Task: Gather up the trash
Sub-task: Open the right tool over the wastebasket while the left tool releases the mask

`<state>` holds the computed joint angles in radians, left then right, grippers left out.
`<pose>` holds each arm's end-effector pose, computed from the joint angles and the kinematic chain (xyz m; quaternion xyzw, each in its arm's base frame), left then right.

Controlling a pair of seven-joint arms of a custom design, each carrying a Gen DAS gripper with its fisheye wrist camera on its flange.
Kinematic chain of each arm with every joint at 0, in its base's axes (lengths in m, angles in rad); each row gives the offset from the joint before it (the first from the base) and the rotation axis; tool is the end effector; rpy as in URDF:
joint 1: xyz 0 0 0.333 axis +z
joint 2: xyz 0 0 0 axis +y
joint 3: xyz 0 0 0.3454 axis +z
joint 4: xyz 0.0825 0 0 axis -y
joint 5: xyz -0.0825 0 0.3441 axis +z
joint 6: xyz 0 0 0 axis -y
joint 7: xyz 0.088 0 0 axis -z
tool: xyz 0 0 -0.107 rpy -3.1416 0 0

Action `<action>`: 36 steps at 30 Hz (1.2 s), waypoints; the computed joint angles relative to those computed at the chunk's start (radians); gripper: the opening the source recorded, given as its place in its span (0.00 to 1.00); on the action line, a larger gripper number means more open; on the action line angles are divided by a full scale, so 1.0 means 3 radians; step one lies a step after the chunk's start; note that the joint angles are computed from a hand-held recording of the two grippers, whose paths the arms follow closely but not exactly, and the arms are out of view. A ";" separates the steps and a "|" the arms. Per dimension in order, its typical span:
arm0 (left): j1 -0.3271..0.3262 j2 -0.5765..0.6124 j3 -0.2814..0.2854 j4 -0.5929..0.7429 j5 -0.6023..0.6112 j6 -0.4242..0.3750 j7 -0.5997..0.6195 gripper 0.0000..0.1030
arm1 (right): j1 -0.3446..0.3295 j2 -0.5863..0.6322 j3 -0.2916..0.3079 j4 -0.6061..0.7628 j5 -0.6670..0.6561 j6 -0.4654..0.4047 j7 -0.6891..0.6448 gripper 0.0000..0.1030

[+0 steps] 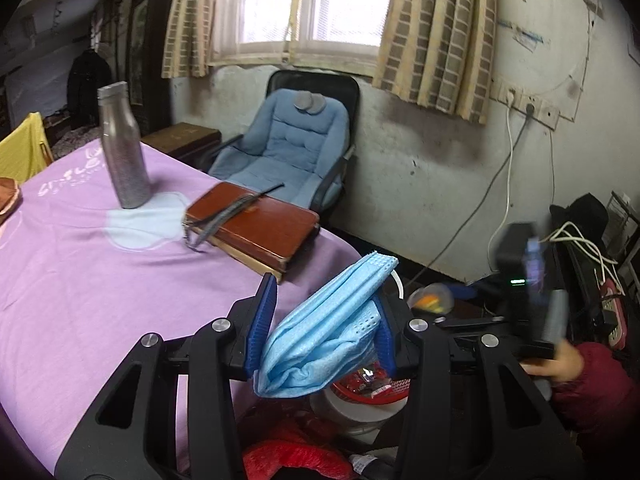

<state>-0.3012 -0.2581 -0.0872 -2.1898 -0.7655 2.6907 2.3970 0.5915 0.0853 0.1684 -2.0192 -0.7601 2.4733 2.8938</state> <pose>0.4483 -0.1644 0.6181 -0.3987 0.8066 -0.4099 0.1498 0.4137 0.3920 0.4980 -0.6540 0.6841 -0.2204 0.2360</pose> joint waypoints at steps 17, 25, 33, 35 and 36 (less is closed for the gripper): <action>-0.0056 0.0563 -0.0381 0.0224 0.0342 -0.0178 -0.0090 0.43 | -0.0269 -0.0859 0.0224 -0.0644 -0.0032 -0.0407 0.0204 0.76; -0.0076 0.0827 -0.0561 0.0312 0.0864 -0.0094 -0.0536 0.57 | -0.0579 -0.1171 0.0337 -0.0998 -0.0113 -0.0056 0.0435 0.76; -0.0070 0.0755 -0.0584 0.0173 0.1047 0.0206 -0.0700 0.84 | -0.0684 -0.1172 0.0430 -0.1005 -0.0076 0.0028 0.0445 0.76; -0.0075 0.0681 -0.0562 0.0093 0.1022 0.0332 -0.0680 0.88 | -0.0670 -0.1134 0.0451 -0.0974 -0.0074 0.0046 0.0429 0.76; -0.0080 0.0659 -0.0550 0.0073 0.1026 0.0372 -0.0687 0.89 | -0.0655 -0.1104 0.0463 -0.0943 -0.0072 0.0046 0.0404 0.76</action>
<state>-0.3253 -0.0604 -0.2521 -2.1678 -0.4577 2.8023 2.1908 0.3950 -0.2460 0.3071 -2.3022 -0.7817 2.4871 3.0149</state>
